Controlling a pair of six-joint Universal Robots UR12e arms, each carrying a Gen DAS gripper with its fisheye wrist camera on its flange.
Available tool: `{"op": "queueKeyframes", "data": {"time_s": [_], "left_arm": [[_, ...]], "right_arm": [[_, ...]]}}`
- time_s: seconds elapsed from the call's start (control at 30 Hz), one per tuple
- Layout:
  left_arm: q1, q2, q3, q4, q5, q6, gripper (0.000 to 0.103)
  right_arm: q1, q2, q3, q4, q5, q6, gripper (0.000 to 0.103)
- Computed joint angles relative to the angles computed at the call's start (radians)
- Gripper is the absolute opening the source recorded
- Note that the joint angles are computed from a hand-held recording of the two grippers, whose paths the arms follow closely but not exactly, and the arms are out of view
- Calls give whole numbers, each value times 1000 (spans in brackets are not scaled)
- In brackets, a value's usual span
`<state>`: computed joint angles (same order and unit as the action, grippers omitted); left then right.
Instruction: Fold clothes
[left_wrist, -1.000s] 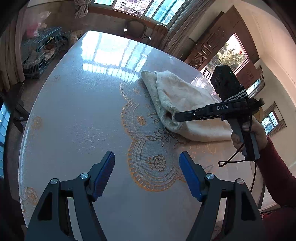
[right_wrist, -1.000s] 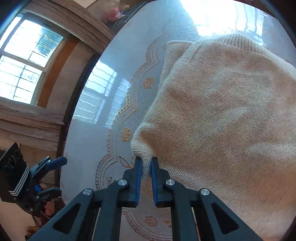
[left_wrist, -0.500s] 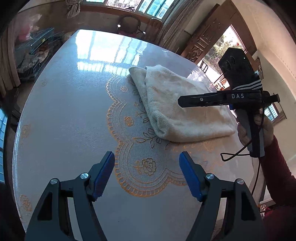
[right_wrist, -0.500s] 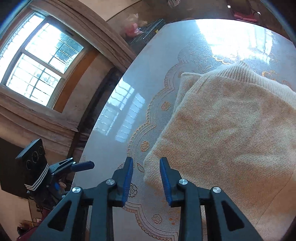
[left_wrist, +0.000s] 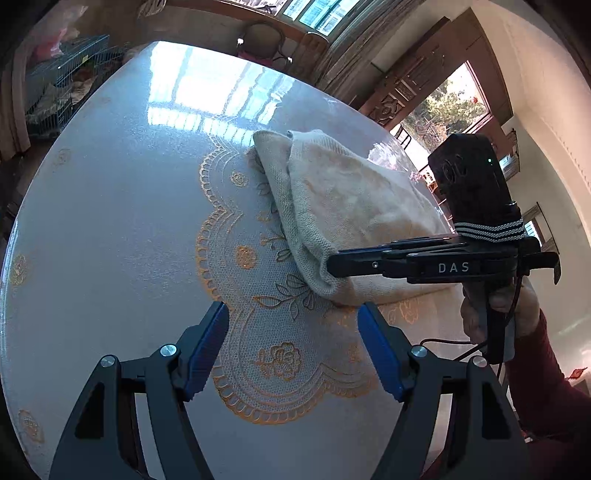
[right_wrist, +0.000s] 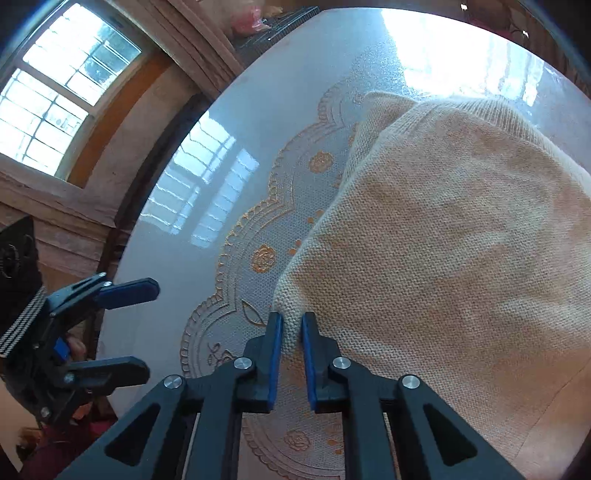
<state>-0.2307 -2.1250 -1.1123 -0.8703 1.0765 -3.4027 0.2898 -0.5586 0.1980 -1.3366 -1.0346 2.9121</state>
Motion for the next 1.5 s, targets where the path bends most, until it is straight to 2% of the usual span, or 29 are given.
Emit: {"op": "queueKeyframes", "data": {"time_s": [0.03, 0.13, 0.17, 0.23, 0.3, 0.33, 0.4, 0.47, 0.5, 0.63, 0.67, 0.7, 0.83, 0.87, 0.9, 1.0, 1.1, 1.23, 1.27, 1.33, 1.4, 1.47, 1.5], "left_arm": [[0, -7, 10, -4, -8, 2, 75], [-4, -41, 64, -34, -44, 23, 75], [-5, -57, 88, -50, -60, 29, 75], [-12, -88, 144, -91, -53, 48, 76], [-21, -117, 201, -144, -13, 60, 76], [-25, -131, 228, -173, 11, 77, 76], [-23, -156, 269, -231, -11, 99, 76], [-13, -175, 288, -250, -97, 86, 76], [-9, -185, 296, -259, -141, 83, 76], [-6, -207, 317, -270, -221, 67, 75], [-6, -210, 321, -275, -235, 70, 72], [-6, -214, 324, -280, -246, 72, 60], [-12, -220, 340, -305, -228, 74, 43], [-15, -222, 349, -321, -214, 82, 37], [-19, -225, 358, -336, -198, 91, 28], [-29, -224, 370, -358, -136, 105, 11], [-41, -210, 371, -386, -45, 137, 10], [-46, -185, 349, -408, 9, 115, 11], [-47, -186, 349, -419, 16, 110, 11], [-49, -188, 350, -438, 28, 101, 21], [-47, -188, 350, -428, 21, 95, 58], [-48, -183, 347, -402, 44, 93, 86], [-48, -174, 338, -365, 68, 92, 87]], "right_arm": [[-15, -30, 62, -30, 62, 14, 9], [-53, -74, 151, -32, 217, 4, 10], [-62, -90, 184, -49, 250, 6, 15], [-71, -126, 256, -135, 251, 36, 30], [-82, -141, 284, -159, 267, 69, 30], [-83, -157, 308, -189, 233, 72, 30], [-82, -191, 360, -246, 166, 76, 30], [-75, -228, 429, -289, 112, 80, 30], [-80, -233, 432, -278, 94, 80, 30], [-104, -260, 481, -300, 46, 127, 30], [-111, -266, 493, -308, 37, 140, 30], [-118, -272, 504, -315, 29, 152, 30], [-138, -307, 574, -357, -5, 169, 30], [-140, -311, 582, -366, -14, 174, 30], [-143, -314, 589, -374, -19, 184, 30], [-152, -321, 606, -401, -27, 216, 30], [-159, -328, 613, -407, -48, 227, 30], [-160, -332, 633, -443, -110, 236, 30], [-162, -332, 635, -444, -110, 236, 30], [-168, -333, 636, -442, -109, 226, 30], [-177, -334, 634, -439, -102, 215, 30], [-198, -334, 629, -433, -60, 229, 30], [-208, -339, 631, -445, -59, 237, 30]]}}
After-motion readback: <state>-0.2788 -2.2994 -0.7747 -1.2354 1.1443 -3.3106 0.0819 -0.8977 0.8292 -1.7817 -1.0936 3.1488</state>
